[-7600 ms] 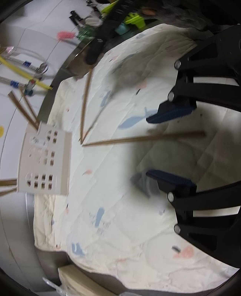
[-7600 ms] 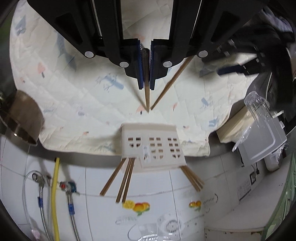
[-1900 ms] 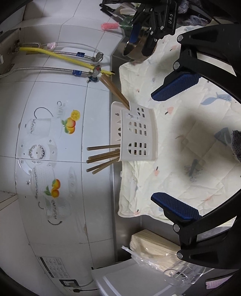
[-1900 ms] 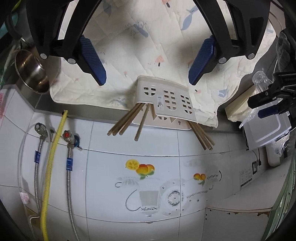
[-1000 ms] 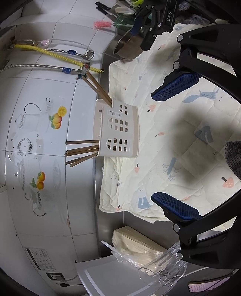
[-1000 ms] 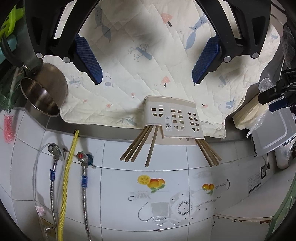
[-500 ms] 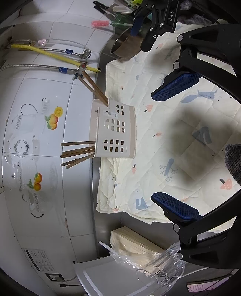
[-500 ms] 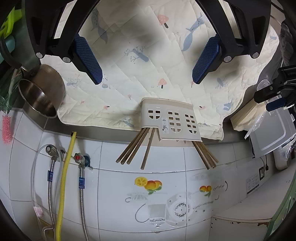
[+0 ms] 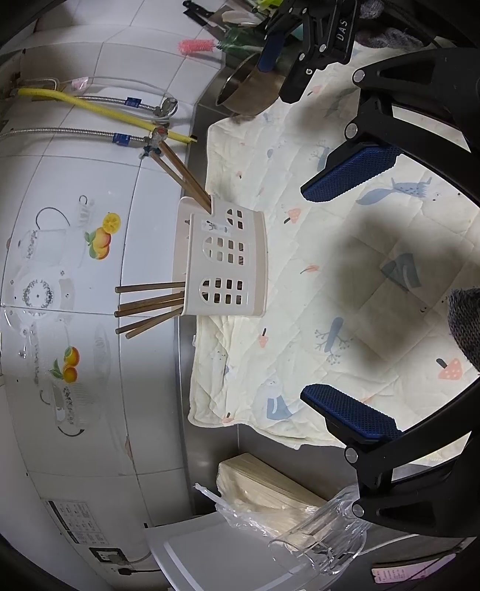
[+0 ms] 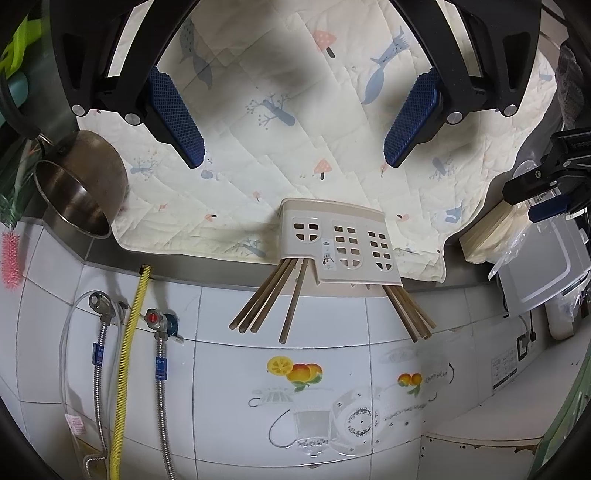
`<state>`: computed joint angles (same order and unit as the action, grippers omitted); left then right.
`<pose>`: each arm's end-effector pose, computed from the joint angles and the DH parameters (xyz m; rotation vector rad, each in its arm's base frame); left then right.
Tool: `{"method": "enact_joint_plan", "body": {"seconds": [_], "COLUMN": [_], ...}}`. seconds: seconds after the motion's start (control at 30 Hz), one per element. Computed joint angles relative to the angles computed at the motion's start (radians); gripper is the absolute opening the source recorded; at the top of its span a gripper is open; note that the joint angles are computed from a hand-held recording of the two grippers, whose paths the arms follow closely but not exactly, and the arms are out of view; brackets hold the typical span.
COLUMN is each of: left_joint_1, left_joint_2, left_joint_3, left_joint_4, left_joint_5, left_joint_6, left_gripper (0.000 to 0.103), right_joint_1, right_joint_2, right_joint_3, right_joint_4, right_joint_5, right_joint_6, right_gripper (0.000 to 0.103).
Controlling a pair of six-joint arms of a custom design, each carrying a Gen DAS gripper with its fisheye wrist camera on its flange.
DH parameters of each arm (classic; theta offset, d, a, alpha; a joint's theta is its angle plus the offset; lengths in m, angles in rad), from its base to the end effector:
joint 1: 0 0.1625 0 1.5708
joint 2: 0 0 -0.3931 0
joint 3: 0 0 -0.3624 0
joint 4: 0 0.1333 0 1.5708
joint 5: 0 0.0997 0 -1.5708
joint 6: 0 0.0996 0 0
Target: Organize utensils
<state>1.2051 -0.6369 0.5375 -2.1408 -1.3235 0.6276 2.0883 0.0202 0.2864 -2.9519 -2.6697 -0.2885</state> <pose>-0.1441 -0.8173 0.4184 1.1755 2.4121 -0.8808 0.4473 -0.6956 0.1113 0.1052 -1.9740 1.2289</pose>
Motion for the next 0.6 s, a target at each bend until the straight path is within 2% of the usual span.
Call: {"method": "enact_joint_plan", "body": {"seconds": [0.6], "left_joint_1": [0.000], "left_joint_2": [-0.004], "left_joint_3": [0.011], "left_joint_4": [0.000], "left_joint_5": [0.005], "left_joint_6": [0.002], "left_gripper": [0.098], "right_joint_1": [0.000], "right_joint_2": [0.006], "right_joint_3": [-0.005], "right_joint_4": [0.012], "right_joint_5": [0.002], "right_joint_6": [0.009], "right_gripper": [0.095]}}
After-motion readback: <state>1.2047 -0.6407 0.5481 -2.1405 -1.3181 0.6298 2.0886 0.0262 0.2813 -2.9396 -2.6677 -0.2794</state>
